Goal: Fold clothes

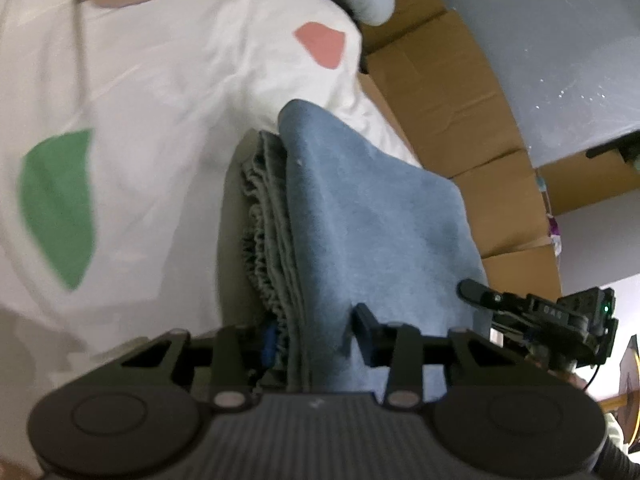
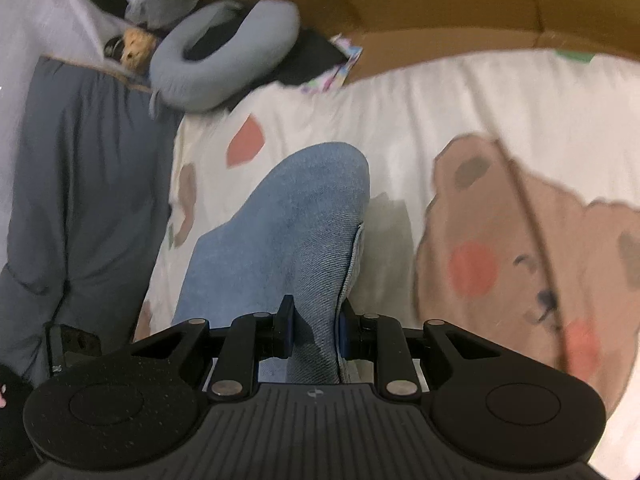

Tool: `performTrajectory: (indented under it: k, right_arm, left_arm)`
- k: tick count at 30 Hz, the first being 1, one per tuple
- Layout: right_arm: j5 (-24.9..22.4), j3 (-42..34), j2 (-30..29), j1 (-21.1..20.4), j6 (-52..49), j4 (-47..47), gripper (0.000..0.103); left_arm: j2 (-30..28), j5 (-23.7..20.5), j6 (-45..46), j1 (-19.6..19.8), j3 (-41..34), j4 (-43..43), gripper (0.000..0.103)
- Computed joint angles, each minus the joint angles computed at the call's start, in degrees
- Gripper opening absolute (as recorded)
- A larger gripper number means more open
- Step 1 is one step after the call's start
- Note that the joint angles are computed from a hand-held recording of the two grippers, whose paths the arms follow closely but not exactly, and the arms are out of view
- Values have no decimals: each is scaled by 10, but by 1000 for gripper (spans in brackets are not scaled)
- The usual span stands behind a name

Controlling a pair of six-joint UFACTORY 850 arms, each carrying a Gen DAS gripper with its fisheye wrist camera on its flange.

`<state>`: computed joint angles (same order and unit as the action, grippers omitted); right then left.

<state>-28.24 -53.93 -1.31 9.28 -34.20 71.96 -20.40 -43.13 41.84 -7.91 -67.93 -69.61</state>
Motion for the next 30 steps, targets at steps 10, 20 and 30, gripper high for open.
performTrajectory:
  k: [10,20,30]
  right_arm:
    - [18,-3,-21,-8,100,-98,36]
    - [29,54,47,-11,160,-154,48]
    - [25,127,121,-2,183,-148,48]
  left_arm:
    - [15,12,-27,-3,5,40,45]
    - [93,48,-77,2,58,57,59]
    - [122,60,-109,-19,84,72,68]
